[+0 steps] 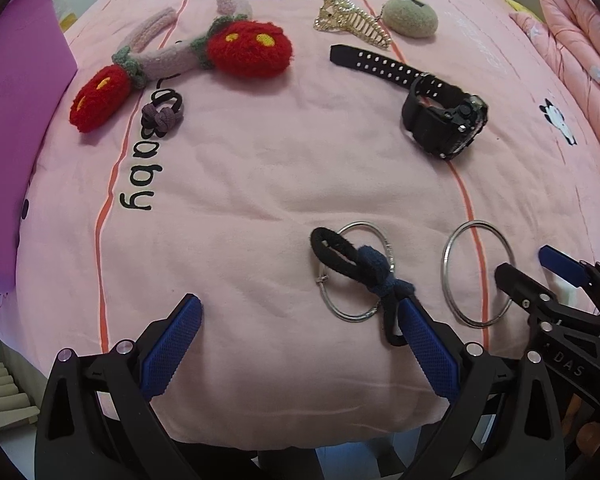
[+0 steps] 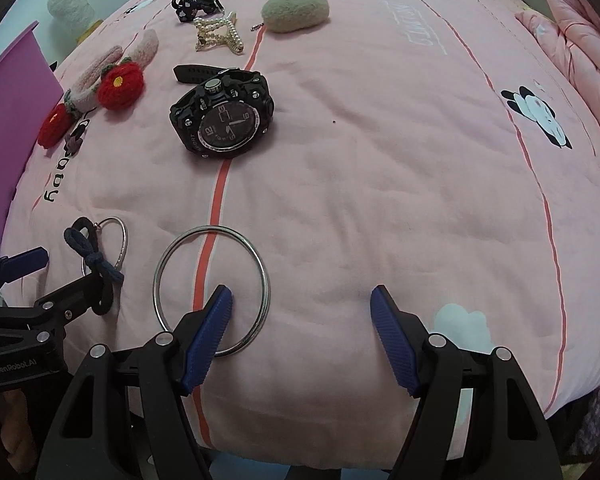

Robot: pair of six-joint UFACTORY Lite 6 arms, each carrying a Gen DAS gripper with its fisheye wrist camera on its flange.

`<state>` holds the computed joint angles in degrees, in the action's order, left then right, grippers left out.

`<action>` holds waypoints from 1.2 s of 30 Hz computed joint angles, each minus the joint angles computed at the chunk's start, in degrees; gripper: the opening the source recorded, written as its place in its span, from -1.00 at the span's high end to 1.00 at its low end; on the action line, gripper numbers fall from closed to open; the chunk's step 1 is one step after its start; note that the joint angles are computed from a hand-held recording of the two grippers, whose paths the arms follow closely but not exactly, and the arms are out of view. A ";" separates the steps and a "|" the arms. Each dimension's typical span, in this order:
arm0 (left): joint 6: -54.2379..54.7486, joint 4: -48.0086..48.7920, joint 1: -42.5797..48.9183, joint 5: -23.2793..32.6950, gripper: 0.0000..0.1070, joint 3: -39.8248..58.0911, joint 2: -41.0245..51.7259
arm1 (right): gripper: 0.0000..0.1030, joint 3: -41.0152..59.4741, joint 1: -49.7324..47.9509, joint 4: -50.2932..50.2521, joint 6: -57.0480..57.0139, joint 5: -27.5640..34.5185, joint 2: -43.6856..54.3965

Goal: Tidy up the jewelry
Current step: 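Hook the silver hoop earring with the left tool while the right tool grasps the large silver ring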

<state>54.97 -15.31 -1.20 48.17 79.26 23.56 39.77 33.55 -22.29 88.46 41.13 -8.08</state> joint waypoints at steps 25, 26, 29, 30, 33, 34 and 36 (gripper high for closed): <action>2.34 -1.57 -4.01 -13.43 -0.82 -8.28 1.11 | -0.59 5.84 -3.42 -2.78 -3.03 -1.24 11.73; 2.50 -1.61 -3.95 -13.13 -0.82 -8.11 1.15 | -0.58 5.25 -2.04 -3.08 -1.80 -0.57 11.02; 4.29 -2.20 -2.05 -10.69 -0.76 -5.65 2.39 | -0.49 4.78 -0.61 -3.96 -0.27 -0.85 10.49; 4.63 -2.41 -1.70 -10.09 -0.69 -5.26 2.40 | -0.40 4.43 -0.21 -4.17 0.34 -1.12 10.03; 5.75 -3.20 -0.43 -8.33 -0.45 -4.58 1.71 | -0.09 5.23 1.79 -5.32 1.80 -0.29 10.10; 5.79 -3.20 -0.12 -7.54 -0.33 -3.05 2.46 | 0.06 5.50 2.41 -5.66 2.20 0.17 10.09; 6.37 -3.66 0.35 -7.46 -0.11 -2.74 2.16 | 0.45 5.82 3.23 -6.06 2.53 0.78 9.64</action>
<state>61.33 -18.97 -0.85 40.71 76.52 25.72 45.59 36.78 -28.34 91.00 41.91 1.57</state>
